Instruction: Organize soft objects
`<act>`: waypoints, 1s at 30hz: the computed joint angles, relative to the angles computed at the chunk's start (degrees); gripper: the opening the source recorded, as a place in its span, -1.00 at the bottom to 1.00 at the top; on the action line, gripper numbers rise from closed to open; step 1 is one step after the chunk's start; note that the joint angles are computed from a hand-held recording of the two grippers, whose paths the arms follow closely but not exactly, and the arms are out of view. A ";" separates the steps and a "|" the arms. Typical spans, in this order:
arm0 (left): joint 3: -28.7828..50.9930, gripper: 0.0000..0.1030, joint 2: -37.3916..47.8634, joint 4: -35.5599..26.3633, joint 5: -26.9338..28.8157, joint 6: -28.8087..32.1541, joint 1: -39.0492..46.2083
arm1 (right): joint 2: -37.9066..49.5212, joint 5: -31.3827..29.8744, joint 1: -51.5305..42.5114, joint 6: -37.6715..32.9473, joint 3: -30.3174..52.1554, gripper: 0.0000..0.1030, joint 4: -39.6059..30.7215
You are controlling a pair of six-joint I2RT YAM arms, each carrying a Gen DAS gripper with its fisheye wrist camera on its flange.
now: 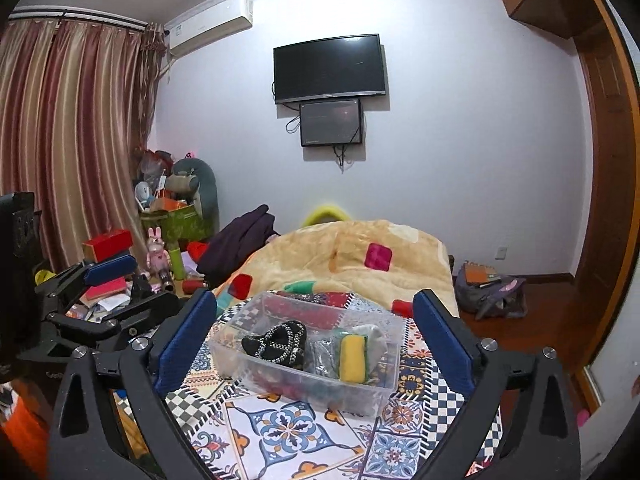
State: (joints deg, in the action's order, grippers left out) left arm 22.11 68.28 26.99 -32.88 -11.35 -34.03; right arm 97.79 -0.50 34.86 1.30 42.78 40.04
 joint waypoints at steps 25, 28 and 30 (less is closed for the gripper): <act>0.41 1.00 2.43 1.23 0.46 -0.30 0.92 | -1.28 -0.84 -0.49 0.61 -3.05 0.92 2.19; 0.41 1.00 2.52 1.31 0.55 -0.37 0.93 | -1.52 -0.92 -0.50 0.63 -3.21 0.92 2.21; 0.42 1.00 2.49 1.25 0.51 -0.48 0.88 | -1.56 -0.93 -0.50 0.63 -3.23 0.92 2.18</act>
State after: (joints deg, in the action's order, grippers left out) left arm 22.53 70.77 28.24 -32.38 -11.83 -33.15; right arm 96.23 -1.43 34.35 1.93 39.56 42.22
